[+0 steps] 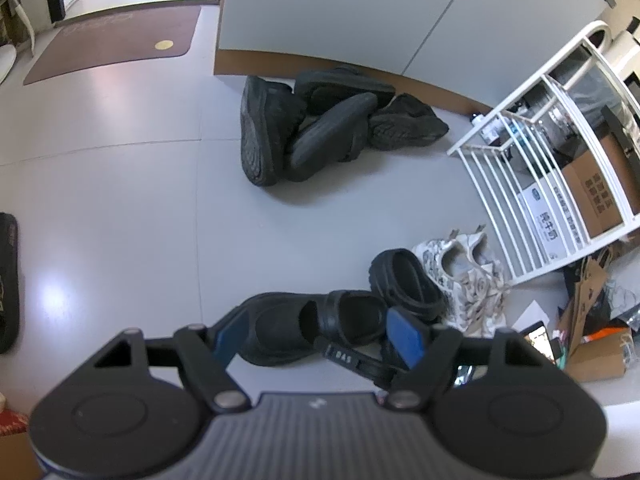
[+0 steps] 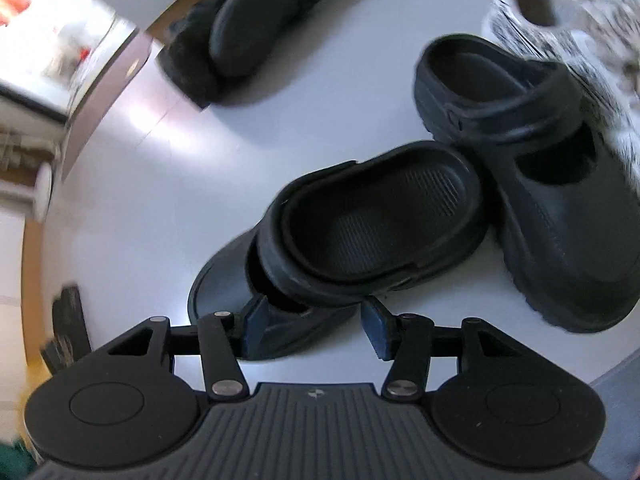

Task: Organize scattered shoes
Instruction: 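Lower the platform clog beside the strapped clog with the right gripper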

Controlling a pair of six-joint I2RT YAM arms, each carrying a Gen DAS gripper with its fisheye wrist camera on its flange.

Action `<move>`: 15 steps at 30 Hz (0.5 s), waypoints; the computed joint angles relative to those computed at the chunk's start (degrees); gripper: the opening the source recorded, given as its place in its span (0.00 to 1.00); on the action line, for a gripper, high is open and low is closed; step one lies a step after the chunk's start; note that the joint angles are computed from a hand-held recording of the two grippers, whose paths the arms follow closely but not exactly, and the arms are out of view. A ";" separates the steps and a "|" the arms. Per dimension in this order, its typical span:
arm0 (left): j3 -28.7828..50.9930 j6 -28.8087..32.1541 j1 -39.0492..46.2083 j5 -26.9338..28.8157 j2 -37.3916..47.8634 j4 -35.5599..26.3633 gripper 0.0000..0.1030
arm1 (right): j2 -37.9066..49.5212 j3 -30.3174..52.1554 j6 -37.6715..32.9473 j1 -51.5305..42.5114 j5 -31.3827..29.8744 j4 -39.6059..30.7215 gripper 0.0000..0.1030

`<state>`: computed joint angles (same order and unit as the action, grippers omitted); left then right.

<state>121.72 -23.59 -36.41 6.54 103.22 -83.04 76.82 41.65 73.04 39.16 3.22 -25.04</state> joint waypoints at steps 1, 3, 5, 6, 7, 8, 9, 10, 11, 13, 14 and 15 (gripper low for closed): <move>-0.11 -0.01 -0.09 -0.08 0.07 -0.01 0.76 | 0.91 -0.08 0.51 0.33 0.60 0.49 0.55; -0.22 0.05 -0.23 -0.08 0.24 -0.09 0.76 | 2.60 -0.93 1.82 1.18 1.45 2.22 0.55; -0.26 0.16 -0.34 -0.03 0.49 -0.17 0.76 | 2.41 -3.28 4.01 1.96 2.60 5.81 0.55; -0.20 0.20 -0.42 -0.04 0.62 -0.20 0.76 | 2.05 -4.97 5.04 2.37 3.54 8.49 0.54; -0.09 0.25 -0.48 -0.05 0.70 -0.27 0.76 | 2.30 -5.26 4.87 2.53 3.79 9.20 0.53; 0.18 0.31 -0.60 -0.10 0.94 -0.38 0.76 | 2.98 -4.71 3.98 2.70 3.91 8.73 0.52; 0.43 0.33 -0.73 -0.15 1.24 -0.43 0.76 | 3.81 -3.83 2.65 2.84 4.01 7.92 0.50; 0.64 0.31 -0.86 -0.18 1.51 -0.44 0.76 | 3.99 -3.50 1.81 2.79 4.04 7.65 0.48; 0.70 0.26 -0.98 -0.23 1.68 -0.47 0.76 | 4.01 -3.22 0.88 2.50 3.80 7.33 0.46; 0.78 0.10 -1.24 -0.32 1.93 -0.54 0.76 | 4.05 -2.44 -1.70 1.65 2.96 6.41 0.39; 0.83 0.08 -1.34 -0.30 2.03 -0.56 0.76 | 4.02 -1.98 -3.19 1.23 2.61 5.82 0.36; 0.86 0.08 -1.44 -0.27 2.12 -0.57 0.76 | 3.90 -1.48 -4.97 0.82 2.45 5.04 0.30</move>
